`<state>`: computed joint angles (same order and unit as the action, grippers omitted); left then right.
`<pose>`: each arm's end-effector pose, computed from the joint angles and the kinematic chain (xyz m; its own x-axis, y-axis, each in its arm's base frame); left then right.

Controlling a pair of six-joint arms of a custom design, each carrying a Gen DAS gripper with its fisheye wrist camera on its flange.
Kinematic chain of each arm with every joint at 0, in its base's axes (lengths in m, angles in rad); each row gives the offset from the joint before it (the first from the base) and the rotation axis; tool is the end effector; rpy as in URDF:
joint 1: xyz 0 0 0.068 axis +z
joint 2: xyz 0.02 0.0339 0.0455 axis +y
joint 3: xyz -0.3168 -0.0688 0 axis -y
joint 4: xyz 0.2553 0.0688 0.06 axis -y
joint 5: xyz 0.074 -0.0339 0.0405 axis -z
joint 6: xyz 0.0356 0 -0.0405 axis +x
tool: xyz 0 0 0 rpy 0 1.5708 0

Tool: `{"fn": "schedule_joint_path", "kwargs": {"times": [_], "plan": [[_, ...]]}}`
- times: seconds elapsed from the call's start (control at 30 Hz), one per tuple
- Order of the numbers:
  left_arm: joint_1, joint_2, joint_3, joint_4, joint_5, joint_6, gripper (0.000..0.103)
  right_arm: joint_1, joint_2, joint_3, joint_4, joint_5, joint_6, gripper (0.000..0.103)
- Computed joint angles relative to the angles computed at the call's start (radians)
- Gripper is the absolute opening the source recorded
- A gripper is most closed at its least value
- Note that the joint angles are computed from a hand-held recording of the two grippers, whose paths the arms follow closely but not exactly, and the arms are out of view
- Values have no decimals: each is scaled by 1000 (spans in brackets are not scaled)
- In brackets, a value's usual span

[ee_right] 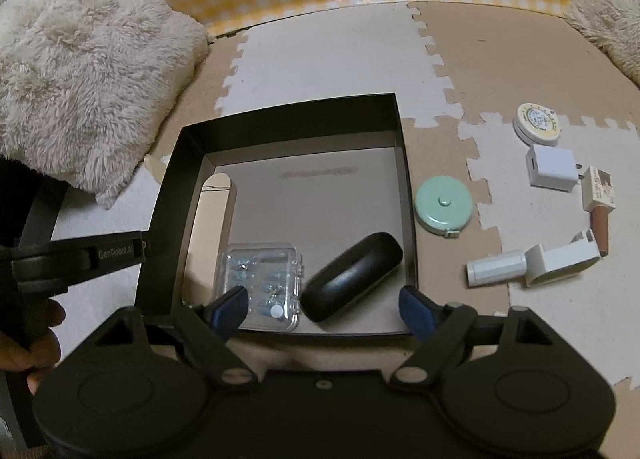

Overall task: Organize rigid objects
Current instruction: 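Lower the black oval case into the box and open the right gripper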

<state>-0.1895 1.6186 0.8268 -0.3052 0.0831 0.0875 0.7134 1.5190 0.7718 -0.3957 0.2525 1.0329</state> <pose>0.3011 -0.0608 0.1930 -0.8509 0.2519 -0.4610 0.3004 0.9532 -0.0337 0.2150 0.1743 0.2017 -0.8293 0.3820 -0.4078 0.3063 0.9212 0.2399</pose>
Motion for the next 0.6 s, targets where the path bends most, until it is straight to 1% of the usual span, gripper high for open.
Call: {"fn": "schedule_joint_path", "kwargs": {"times": [0.4,0.53,0.6], "plan": [[0,-3,0,-2,1,0,4,7,-6,-3,-1,1,2,85],[0,-3,-1,-1,0,-1,4,10,-29,-6,13,7,-18,85],[0,-3,-1,-1,0,-1,4,0,-51,-12,26,-1,-42,83]]}}
